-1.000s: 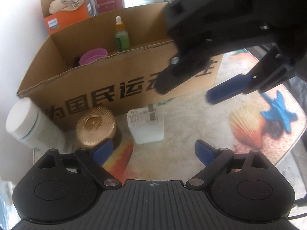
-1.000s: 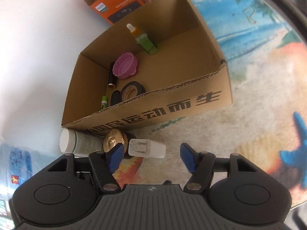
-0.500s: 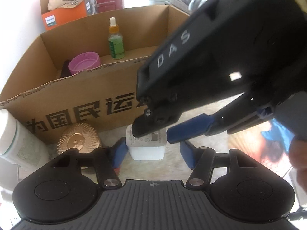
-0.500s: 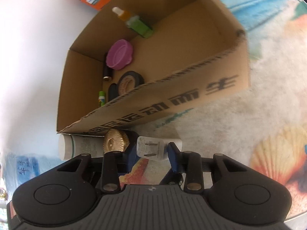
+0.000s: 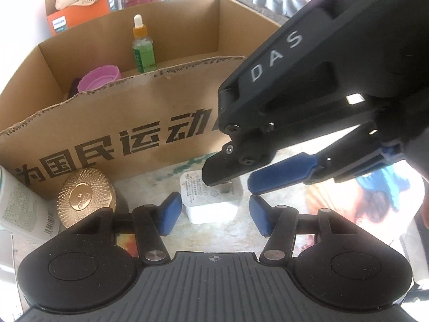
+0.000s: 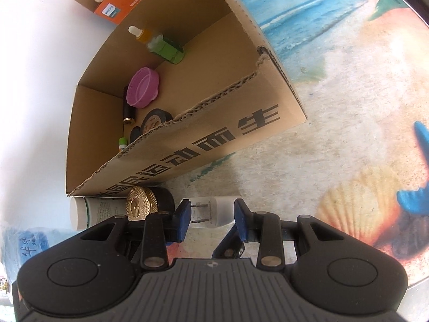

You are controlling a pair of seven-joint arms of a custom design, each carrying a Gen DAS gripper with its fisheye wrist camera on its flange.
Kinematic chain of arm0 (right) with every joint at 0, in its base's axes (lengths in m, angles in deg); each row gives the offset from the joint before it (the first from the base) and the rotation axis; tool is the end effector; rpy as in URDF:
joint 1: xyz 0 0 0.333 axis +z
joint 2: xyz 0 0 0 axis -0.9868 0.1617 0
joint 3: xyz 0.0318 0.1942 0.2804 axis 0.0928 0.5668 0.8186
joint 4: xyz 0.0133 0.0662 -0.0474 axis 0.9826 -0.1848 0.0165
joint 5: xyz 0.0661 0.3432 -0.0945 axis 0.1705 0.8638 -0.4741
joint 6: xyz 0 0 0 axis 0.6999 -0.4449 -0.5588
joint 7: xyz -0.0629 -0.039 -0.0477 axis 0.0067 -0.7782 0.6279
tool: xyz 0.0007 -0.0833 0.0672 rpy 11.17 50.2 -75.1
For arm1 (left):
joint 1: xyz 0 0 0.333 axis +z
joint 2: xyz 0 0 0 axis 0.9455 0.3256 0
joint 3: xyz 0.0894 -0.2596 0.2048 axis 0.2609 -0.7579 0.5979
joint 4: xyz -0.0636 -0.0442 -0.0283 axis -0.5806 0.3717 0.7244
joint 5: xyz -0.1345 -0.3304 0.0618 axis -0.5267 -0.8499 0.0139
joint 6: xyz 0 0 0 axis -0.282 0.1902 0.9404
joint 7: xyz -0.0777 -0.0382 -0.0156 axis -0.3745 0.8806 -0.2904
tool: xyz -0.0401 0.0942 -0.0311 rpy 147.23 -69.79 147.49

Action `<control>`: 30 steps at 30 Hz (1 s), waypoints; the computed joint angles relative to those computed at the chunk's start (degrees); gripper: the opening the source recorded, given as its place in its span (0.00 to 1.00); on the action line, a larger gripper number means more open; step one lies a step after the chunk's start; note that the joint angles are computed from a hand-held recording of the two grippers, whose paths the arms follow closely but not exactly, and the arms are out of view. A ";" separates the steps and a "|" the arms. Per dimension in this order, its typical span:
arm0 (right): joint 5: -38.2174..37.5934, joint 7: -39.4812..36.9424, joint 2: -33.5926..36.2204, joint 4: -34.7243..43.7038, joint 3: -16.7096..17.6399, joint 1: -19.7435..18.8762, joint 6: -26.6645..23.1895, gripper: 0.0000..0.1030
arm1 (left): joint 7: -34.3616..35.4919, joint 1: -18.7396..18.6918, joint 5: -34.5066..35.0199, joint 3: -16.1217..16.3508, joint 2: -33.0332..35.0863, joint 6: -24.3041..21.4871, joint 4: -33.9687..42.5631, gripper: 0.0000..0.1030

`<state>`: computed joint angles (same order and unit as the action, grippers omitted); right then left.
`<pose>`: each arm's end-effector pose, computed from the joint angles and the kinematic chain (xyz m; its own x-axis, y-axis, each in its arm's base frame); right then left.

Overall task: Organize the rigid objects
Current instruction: 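Grasp the white plug charger with the right gripper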

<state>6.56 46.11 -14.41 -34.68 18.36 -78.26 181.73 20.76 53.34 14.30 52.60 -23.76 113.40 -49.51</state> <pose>0.5914 0.1430 0.3538 -0.4757 -0.6537 -0.5885 -0.7599 0.6424 -0.0993 0.5944 -0.3049 0.3432 -0.6194 -0.7847 0.0245 -0.6656 0.5083 -0.5465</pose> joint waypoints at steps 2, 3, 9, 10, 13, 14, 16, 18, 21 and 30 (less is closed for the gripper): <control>-0.98 0.60 0.06 0.20 -0.48 0.35 -0.27 0.37 | -0.43 -0.25 0.10 0.34 0.48 -0.32 0.56 0.54; -1.36 0.90 0.17 0.36 -0.61 0.43 -0.45 0.37 | -0.62 -0.32 0.16 0.45 0.72 -0.56 0.88 0.52; -4.15 3.46 0.04 0.60 -1.54 1.28 -1.69 0.37 | -1.76 -0.19 0.16 0.41 1.62 -1.74 2.33 0.43; -4.53 3.94 -0.03 0.54 -1.64 1.45 -1.62 0.37 | -1.51 0.38 -0.31 -0.26 1.50 -2.02 2.26 0.43; -4.54 4.43 -0.66 -0.30 -1.44 1.16 -1.61 0.37 | -1.02 0.83 -0.90 -0.98 1.10 -2.15 1.67 0.43; -4.53 4.45 -0.69 -0.39 -1.40 1.10 -1.66 0.37 | -1.13 0.53 -0.79 -0.73 0.95 -2.00 1.39 0.43; -4.46 4.50 -0.79 -0.59 -1.40 1.00 -1.75 0.37 | -1.51 -0.25 -0.26 0.00 0.80 -1.63 1.04 0.43; -4.94 4.89 -0.73 -0.57 -1.70 1.22 -1.75 0.37 | -1.83 -0.67 0.10 0.36 0.76 -1.42 0.91 0.43; -5.76 5.70 -0.53 -0.51 -1.98 1.47 -1.47 0.37 | -2.31 -0.91 0.38 0.62 1.08 -1.78 1.46 0.43; -6.80 6.38 -0.34 -0.56 -1.24 0.77 -1.05 0.37 | -3.47 -1.58 1.52 1.33 1.87 -2.43 2.67 0.43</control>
